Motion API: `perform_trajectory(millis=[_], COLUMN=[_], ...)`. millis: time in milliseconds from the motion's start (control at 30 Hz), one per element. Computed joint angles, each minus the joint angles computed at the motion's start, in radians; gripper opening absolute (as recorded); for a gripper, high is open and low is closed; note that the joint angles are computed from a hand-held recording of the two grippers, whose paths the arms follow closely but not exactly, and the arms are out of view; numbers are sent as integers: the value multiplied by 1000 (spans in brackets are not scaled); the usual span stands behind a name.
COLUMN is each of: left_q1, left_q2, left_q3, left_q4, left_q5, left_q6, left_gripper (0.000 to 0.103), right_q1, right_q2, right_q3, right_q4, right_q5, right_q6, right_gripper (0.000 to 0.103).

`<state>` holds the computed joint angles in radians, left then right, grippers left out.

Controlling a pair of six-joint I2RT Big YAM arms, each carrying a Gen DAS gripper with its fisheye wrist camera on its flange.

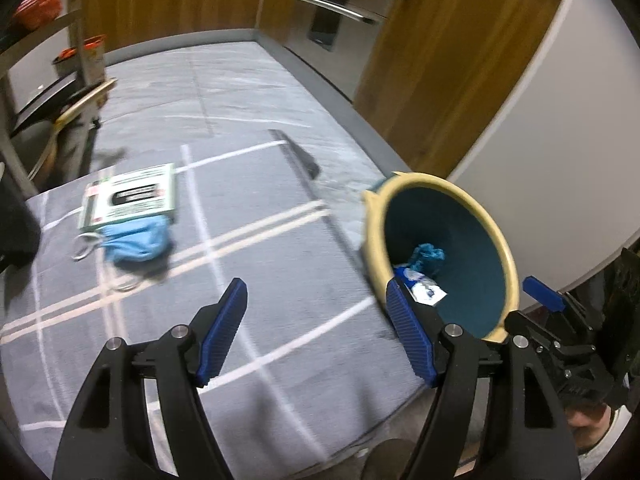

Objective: Collect trash
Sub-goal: 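Lower the left gripper to the blue face mask and grasp it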

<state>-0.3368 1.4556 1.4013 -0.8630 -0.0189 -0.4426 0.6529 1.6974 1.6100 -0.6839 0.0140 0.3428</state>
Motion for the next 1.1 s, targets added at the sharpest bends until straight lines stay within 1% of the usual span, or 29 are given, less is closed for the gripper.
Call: perform_trajectory(millis=[67,133,267,367,400,467,567,633,767,900,1000,1100], left_q1=[22,50,103,145,163,194,236,259,276,268,248,230], left_q2=[-23,-56,-94,-121,-127,-132,-133,-124,-97,-47,4,60], left_q3=[-29,-66,-113,-151,-162,-177,-193,-193,-179,-148,-114,-77], left_q4=[6,13,19,19,19,17,21,27,52,80,94,104], left_q5=[-7,-7,-5,-3,-2,6,19,25,33,46,27,-9], left_q6=[1,-4,-7,-2,4,11,6,2,8,18,55,100], left_gripper=[71,71,71,71,71,71,71,71,71,71,70,70], right_q1=[14,19,29,39,42,49,66,77,95,109,110,105], right_q2=[9,16,35,48,58,77,114,154,219,293,334,371], right_q3=[13,22,49,67,79,103,149,202,297,415,482,534], right_q4=[-12,-20,-33,-41,-45,-57,-82,-112,-139,-180,-209,-236], right_q5=[14,11,-10,-41,-67,-89,-92,-97,-120,-133,-137,-140], right_q6=[-9,-4,-2,-10,-12,-19,-31,-31,-27,-33,-34,-33], right_gripper=[91,91,92,92,92,93,93,93,93,93,93,93])
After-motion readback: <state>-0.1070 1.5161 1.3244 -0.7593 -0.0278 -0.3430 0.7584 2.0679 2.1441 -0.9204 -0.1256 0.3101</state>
